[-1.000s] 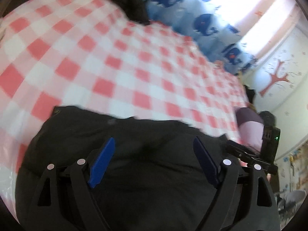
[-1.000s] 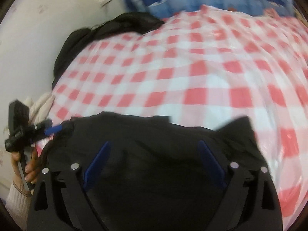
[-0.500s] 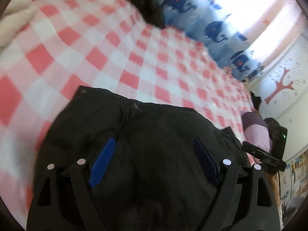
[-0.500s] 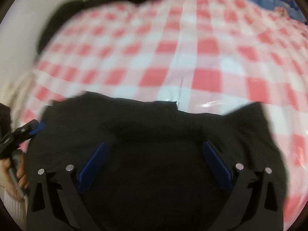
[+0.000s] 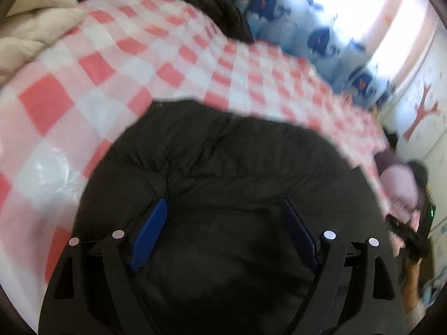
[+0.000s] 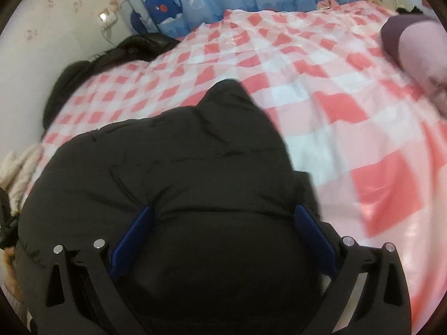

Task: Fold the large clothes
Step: 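Grasp the jacket's folded edge with both grippers side by side, then lift the jacket edge with both grippers and fold it over the body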

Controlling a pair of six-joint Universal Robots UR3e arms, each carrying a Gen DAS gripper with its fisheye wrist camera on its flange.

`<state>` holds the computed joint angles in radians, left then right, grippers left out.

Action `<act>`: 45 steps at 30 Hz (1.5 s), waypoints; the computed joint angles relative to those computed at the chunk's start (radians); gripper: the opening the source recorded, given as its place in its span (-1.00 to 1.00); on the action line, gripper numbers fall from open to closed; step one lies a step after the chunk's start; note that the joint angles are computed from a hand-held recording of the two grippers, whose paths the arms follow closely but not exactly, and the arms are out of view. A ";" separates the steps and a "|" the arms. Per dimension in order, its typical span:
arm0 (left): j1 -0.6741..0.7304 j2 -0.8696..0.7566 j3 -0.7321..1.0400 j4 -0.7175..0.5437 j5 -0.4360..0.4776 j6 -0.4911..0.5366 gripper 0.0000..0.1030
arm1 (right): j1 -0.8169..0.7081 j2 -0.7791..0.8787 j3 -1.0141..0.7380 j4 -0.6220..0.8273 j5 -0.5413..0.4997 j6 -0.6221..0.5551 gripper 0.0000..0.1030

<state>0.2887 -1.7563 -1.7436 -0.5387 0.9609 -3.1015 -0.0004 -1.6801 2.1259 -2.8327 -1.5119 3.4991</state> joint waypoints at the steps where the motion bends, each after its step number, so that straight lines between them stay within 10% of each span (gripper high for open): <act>1: 0.010 0.047 -0.026 0.010 -0.031 -0.004 0.54 | 0.046 -0.045 -0.005 -0.024 -0.021 0.001 0.86; 5: -0.043 0.199 -0.124 0.073 -0.112 0.001 0.55 | 0.357 0.022 -0.209 0.016 -0.173 -0.058 0.86; 9: -0.188 0.133 -0.103 0.092 -0.006 0.010 0.55 | 0.550 0.269 -0.464 0.230 -0.267 -0.093 0.86; 18: -0.184 0.128 -0.116 -0.013 0.042 0.078 0.44 | 0.534 0.338 -0.529 0.372 -0.234 -0.078 0.86; 24: -0.052 0.168 -0.176 0.026 0.041 0.094 0.46 | 0.475 0.261 -0.547 0.278 -0.387 -0.062 0.86; 29: -0.036 0.088 -0.183 0.036 0.029 0.170 0.46 | 0.227 0.272 -0.300 0.120 -0.139 -0.011 0.87; 32: -0.034 0.121 -0.168 -0.032 0.039 0.151 0.47 | 0.235 0.281 -0.426 0.328 -0.148 -0.026 0.87; 37: 0.179 0.393 -0.272 -0.387 -0.185 0.239 0.56 | 0.433 0.155 -0.440 0.316 -0.194 -0.016 0.86; 41: 0.517 0.591 -0.256 -1.093 -0.349 0.568 0.60 | 0.750 0.311 -0.651 0.394 -0.326 -0.200 0.87; 45: 0.719 0.639 -0.218 -1.479 -0.331 0.806 0.63 | 0.924 0.538 -0.913 0.547 -0.480 -0.322 0.86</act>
